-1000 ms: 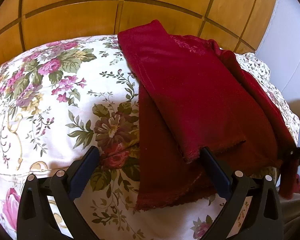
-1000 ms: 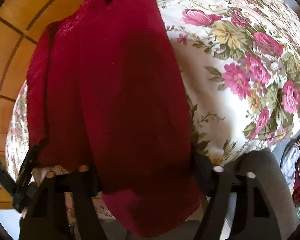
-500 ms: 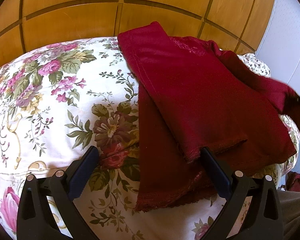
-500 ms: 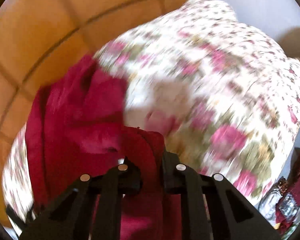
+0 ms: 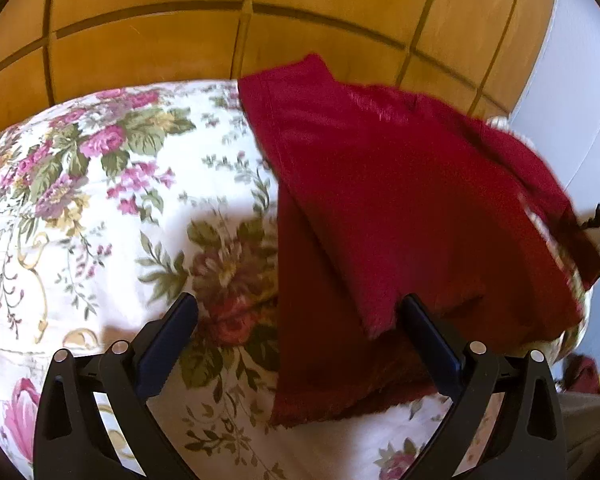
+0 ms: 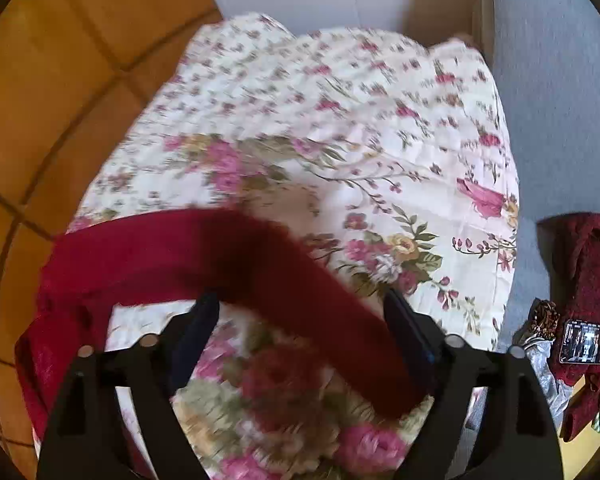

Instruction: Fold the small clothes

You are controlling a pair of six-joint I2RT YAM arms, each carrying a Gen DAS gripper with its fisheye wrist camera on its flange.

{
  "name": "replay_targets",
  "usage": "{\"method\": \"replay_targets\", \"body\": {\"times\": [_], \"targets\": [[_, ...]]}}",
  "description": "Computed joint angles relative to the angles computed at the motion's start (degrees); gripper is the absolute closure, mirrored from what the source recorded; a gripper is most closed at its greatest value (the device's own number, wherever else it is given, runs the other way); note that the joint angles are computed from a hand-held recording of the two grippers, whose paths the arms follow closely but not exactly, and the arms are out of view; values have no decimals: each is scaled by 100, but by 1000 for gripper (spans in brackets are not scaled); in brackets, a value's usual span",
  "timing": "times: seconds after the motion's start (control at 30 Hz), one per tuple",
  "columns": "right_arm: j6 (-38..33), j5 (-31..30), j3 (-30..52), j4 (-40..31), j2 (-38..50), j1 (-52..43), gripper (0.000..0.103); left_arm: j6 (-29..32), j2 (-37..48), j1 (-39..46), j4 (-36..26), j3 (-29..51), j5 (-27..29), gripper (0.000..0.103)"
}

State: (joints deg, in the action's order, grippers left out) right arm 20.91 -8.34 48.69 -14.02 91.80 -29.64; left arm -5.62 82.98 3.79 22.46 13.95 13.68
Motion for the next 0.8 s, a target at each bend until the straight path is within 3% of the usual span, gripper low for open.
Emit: {"method": "replay_targets", "body": {"times": [0.17,0.27,0.37,0.5,0.57,0.63,0.67,0.7,0.8], "targets": [[-77,-481,-339,-212,-718,959,20,-166,134,487,-406,423,718,3],[-228,-1311,-327,-542,-562,1604,24,-252,587,701,-884,870,1465,21],[-181,-2005,-319,-603,2,2149,39,-296,659,684,-974,947,1515,29],[-152,-1886,-255,-638,616,2809,50,-23,678,757,-1205,998,1870,33],[-79,-1675,-328,-471,671,3055,55,216,659,609,-1288,978,1667,35],[-144,-1730,-275,-428,694,3087,82,452,575,300,-1232,933,1131,60],[-105,-1921,-272,-415,636,3053,87,598,547,282,-1357,976,1180,78],[-41,-2031,-291,-396,526,3021,91,660,507,346,-1487,1006,1326,86],[-219,-2229,-367,-610,-255,2813,94,851,108,610,-2028,1086,1633,91]]}}
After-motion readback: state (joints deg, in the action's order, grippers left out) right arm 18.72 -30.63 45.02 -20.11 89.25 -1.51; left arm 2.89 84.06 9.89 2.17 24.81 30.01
